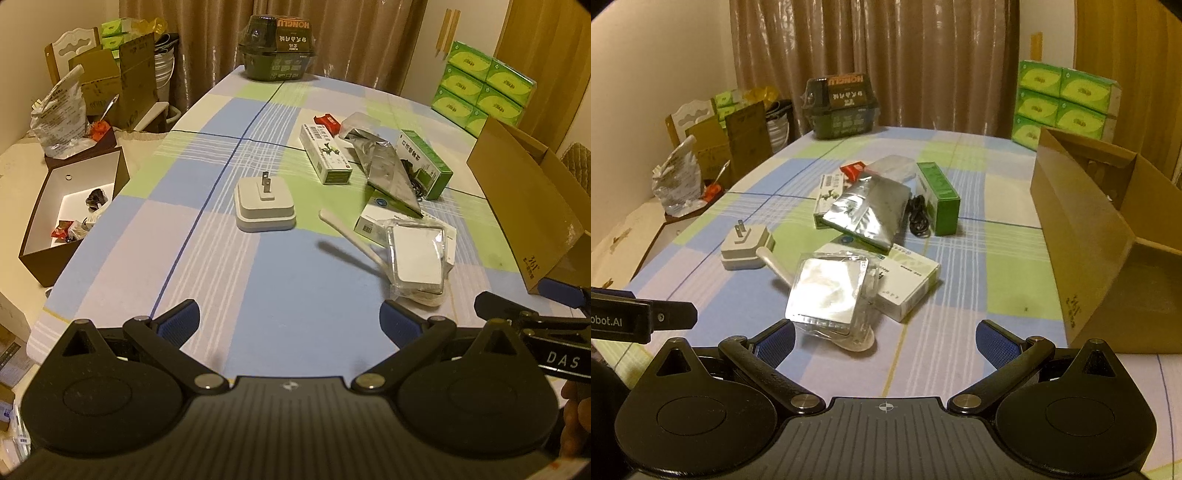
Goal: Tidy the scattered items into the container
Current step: 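Move the right gripper toward the clear plastic packet on the table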
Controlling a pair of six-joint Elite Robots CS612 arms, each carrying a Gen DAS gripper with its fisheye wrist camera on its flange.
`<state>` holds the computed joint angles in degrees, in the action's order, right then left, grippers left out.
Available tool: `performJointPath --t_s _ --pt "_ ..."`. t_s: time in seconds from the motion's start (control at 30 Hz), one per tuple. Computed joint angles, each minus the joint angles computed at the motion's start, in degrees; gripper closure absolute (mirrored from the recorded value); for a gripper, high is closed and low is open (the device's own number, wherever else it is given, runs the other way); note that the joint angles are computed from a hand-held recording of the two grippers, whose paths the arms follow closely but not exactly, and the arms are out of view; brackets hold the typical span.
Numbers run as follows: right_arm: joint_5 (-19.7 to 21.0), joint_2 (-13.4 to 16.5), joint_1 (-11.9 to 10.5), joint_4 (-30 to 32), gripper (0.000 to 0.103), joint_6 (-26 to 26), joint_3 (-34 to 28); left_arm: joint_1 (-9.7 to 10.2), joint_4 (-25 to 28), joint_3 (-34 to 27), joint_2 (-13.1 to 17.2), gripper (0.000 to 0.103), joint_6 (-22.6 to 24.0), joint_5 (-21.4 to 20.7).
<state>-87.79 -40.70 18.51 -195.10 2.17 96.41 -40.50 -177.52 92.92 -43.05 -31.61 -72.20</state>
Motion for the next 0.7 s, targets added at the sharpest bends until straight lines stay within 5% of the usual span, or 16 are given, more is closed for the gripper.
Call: performJointPath --t_s 0.6,0.7 --pt "-0.2 4.1 1.6 3.9 0.002 2.5 -7.5 2.67 -0.8 -2.2 1.9 0.001 2.4 -1.9" --pt "-0.3 4.8 1.8 4.1 0.010 2.6 -8.5 3.17 -1.5 -3.0 2.5 0.001 3.9 -3.0"
